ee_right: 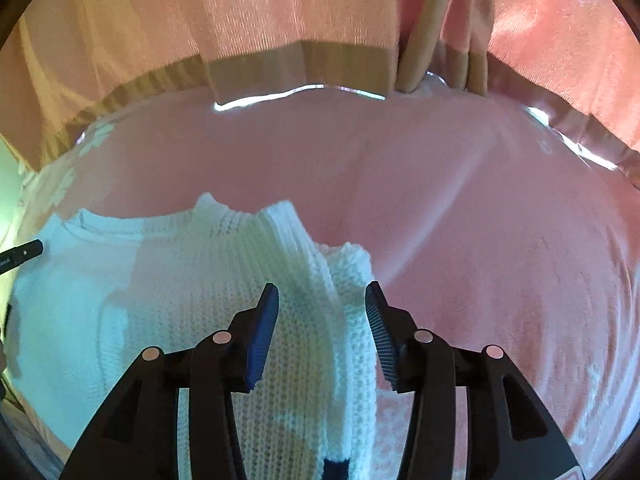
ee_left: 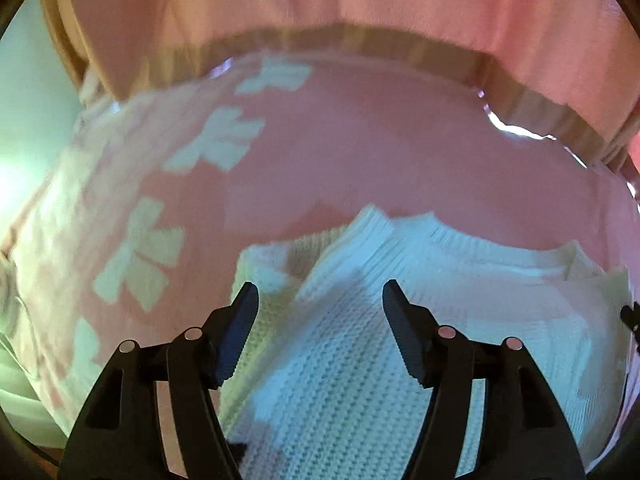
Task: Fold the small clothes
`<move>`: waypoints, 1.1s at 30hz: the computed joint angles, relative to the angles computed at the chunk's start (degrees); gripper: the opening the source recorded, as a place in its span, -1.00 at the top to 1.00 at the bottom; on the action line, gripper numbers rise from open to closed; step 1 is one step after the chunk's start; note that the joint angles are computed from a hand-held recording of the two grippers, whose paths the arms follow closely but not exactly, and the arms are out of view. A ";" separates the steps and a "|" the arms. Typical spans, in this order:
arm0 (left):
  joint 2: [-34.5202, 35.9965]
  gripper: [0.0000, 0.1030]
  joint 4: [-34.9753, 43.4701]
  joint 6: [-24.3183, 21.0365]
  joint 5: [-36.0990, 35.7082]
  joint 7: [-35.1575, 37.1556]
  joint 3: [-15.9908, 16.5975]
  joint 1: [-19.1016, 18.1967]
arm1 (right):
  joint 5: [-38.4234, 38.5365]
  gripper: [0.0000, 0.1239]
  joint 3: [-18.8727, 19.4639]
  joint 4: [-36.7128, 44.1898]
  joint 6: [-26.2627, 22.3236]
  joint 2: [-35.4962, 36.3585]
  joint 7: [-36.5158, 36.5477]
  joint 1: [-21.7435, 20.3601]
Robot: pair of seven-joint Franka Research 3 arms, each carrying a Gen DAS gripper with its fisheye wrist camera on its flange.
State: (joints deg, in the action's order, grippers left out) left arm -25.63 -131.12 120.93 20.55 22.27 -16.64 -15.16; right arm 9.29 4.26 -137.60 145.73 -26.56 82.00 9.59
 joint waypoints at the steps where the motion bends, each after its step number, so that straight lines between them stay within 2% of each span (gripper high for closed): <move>1: 0.51 0.25 -0.49 1.03 -0.90 0.79 0.66 -0.29 | 0.22 0.87 -0.03 0.00 -0.02 0.21 -0.19 0.26; 3: 1.33 0.83 -0.70 2.02 -0.93 2.63 0.75 -0.64 | 4.39 0.89 -2.14 0.30 -0.36 -0.13 -2.82 2.68; 5: 1.09 0.85 -0.60 1.87 0.65 2.55 -0.20 -0.47 | 7.59 0.89 -3.19 0.15 1.02 -2.15 -4.83 3.84; 7: 0.01 0.85 -1.11 1.57 1.47 2.10 -0.27 -0.11 | 7.64 0.89 -2.79 -0.01 2.62 -3.32 -4.75 2.68; 9: -0.42 0.85 -1.99 1.76 0.92 1.82 0.44 0.20 | 4.75 0.89 -1.40 1.43 0.64 -0.87 -0.94 -1.15; 11: -0.36 0.85 -3.23 3.52 0.19 1.99 1.18 0.44 | 4.31 0.90 -1.87 2.64 -2.78 2.86 0.73 -2.01; 14: 1.41 0.85 -0.68 -0.03 3.06 2.12 -1.00 0.77 | 0.22 0.89 -0.02 0.99 0.29 1.99 0.98 -2.45; 18: -0.22 0.77 -0.15 0.49 3.18 1.58 -1.15 -0.30 | 1.37 0.80 -0.36 -1.30 2.36 -3.51 0.30 -0.70; 19: -0.95 0.72 -0.20 0.71 3.82 1.18 -1.52 -0.39 | 1.35 0.73 -0.15 -2.45 3.44 -5.45 0.04 -0.45; 21: -2.14 0.62 0.02 0.90 4.70 0.84 -2.42 -1.02 | 1.44 0.72 0.14 -5.12 4.69 -9.61 -1.44 0.87; 23: -2.81 0.44 -0.18 2.66 4.83 1.05 -2.96 -2.15 | 4.75 0.72 -2.23 -6.02 2.28 -11.67 -5.44 5.17; 25: -1.49 0.16 0.36 4.48 4.05 2.08 -3.25 -3.39 | 8.49 0.73 -3.95 -5.65 -1.39 -11.18 -9.25 8.83; 26: -0.20 0.14 1.11 4.61 3.91 2.92 -3.42 -3.73 | 9.05 0.76 -3.38 -5.45 -2.62 -10.04 -10.51 9.42; 28: 3.82 0.13 3.90 1.06 4.20 5.24 -4.27 -4.03 | 5.18 0.90 0.35 -4.98 -3.46 -7.61 -9.83 6.39; 29: 5.05 0.12 4.84 -1.10 4.30 5.62 -4.40 -4.09 | -0.96 0.90 3.22 -4.75 -3.49 -6.23 -6.10 2.91; 30: 5.53 0.10 5.03 -2.42 4.02 5.76 -4.17 -4.27 | -3.09 0.91 4.09 -4.64 -3.83 -5.62 -4.54 0.48; 33: 2.91 0.03 2.76 -1.73 2.99 4.97 -3.07 -4.81 | 0.42 0.96 0.21 -3.43 -6.32 -6.37 -1.09 -0.99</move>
State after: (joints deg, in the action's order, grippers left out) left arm -22.72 -128.36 119.19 23.54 27.24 -19.72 -19.97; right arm 9.70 4.47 -141.03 139.41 -32.93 80.91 8.60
